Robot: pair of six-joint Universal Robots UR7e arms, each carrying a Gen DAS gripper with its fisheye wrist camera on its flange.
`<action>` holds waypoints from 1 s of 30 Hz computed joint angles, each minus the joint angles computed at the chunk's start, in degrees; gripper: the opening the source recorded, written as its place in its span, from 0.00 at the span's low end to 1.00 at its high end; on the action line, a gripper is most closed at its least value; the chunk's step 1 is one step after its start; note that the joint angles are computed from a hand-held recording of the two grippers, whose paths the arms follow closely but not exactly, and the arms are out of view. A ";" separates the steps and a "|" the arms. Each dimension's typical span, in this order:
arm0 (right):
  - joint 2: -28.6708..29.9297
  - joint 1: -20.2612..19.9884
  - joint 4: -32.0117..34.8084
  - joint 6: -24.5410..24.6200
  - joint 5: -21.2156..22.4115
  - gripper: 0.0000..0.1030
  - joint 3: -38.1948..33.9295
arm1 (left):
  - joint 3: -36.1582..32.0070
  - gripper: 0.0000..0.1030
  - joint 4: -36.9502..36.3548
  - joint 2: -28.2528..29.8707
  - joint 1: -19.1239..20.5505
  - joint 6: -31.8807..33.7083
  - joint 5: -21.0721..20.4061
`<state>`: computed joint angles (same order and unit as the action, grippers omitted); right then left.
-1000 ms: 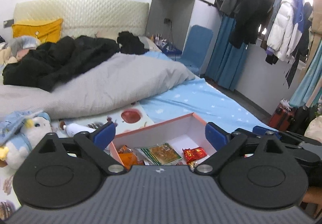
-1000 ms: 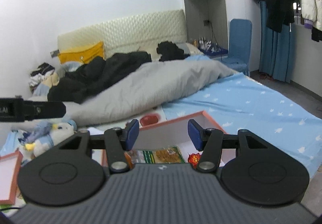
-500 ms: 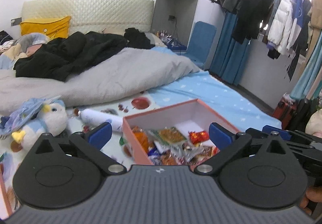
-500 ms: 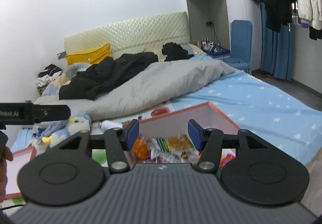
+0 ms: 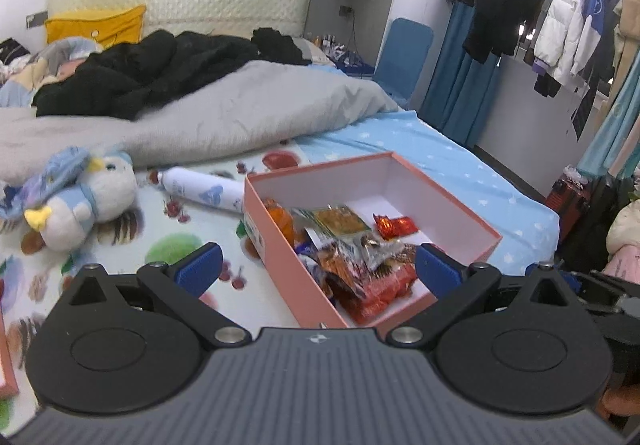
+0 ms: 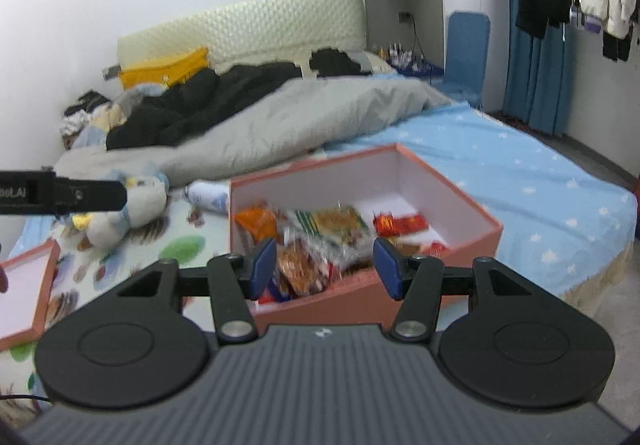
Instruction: Organize snacks
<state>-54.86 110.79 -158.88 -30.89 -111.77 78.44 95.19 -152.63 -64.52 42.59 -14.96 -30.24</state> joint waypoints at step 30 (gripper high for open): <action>-2.20 -0.86 -0.63 3.22 0.80 0.60 3.31 | 2.00 1.00 3.51 -0.65 -0.03 -3.79 -0.24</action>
